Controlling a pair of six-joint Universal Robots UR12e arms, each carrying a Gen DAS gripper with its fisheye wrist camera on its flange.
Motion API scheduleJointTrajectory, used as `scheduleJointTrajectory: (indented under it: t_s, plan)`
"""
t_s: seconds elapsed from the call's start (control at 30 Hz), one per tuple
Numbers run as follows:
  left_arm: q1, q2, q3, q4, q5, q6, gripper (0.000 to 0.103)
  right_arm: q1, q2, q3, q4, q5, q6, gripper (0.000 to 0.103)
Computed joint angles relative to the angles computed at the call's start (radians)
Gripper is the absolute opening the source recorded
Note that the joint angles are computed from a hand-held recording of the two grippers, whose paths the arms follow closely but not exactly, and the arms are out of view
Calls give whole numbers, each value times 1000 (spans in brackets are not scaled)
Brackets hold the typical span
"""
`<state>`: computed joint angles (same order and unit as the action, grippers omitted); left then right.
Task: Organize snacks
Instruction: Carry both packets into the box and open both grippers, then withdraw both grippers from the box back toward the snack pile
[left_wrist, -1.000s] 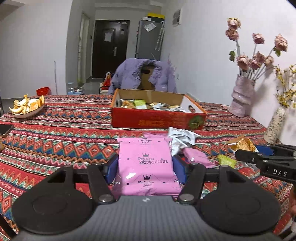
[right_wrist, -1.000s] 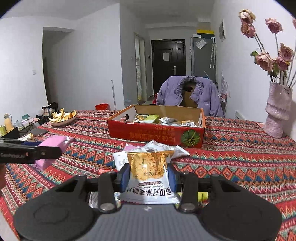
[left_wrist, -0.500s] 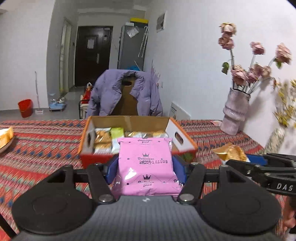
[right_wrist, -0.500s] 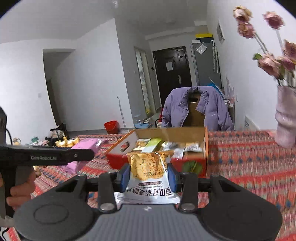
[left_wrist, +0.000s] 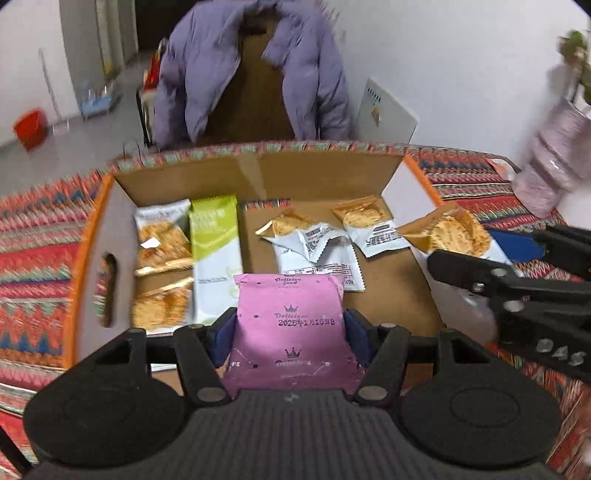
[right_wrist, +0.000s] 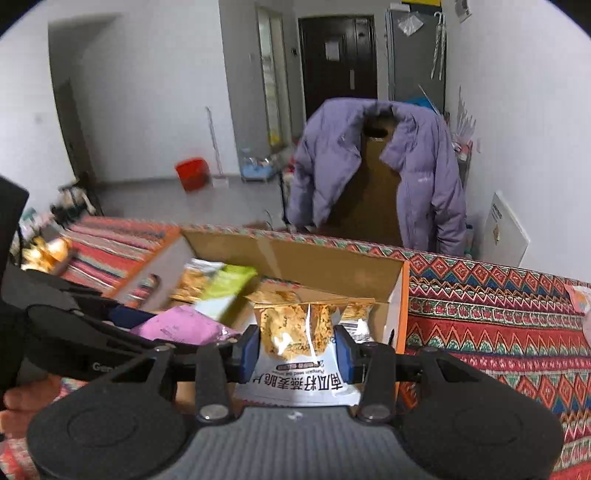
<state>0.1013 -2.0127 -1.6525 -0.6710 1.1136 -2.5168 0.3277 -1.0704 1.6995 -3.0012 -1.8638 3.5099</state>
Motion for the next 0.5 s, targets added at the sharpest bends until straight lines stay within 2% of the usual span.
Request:
scheduleJointTrajectory:
  t_s: [0.07, 0.17, 0.23, 0.27, 0.33, 0.5]
  plan:
    - [-3, -15, 8, -5, 2, -28, 63, -8, 23, -20, 28, 7, 9, 42]
    - [-3, -25, -10, 51, 9, -28, 63, -16, 42, -30, 41, 22, 40, 44]
    - [4, -25, -10, 25, -14, 6, 73, -16, 50, -26, 34, 21, 43, 45]
    - [11, -23, -13, 25, -22, 7, 75, -16, 53, -24, 25, 18, 51, 54]
    - [23, -17, -22, 43, -45, 0, 78, -16, 55, -19, 4, 11, 73, 65]
    - [53, 15, -31, 43, -103, 21, 80, -7, 36, -3, -38, 0, 86, 67]
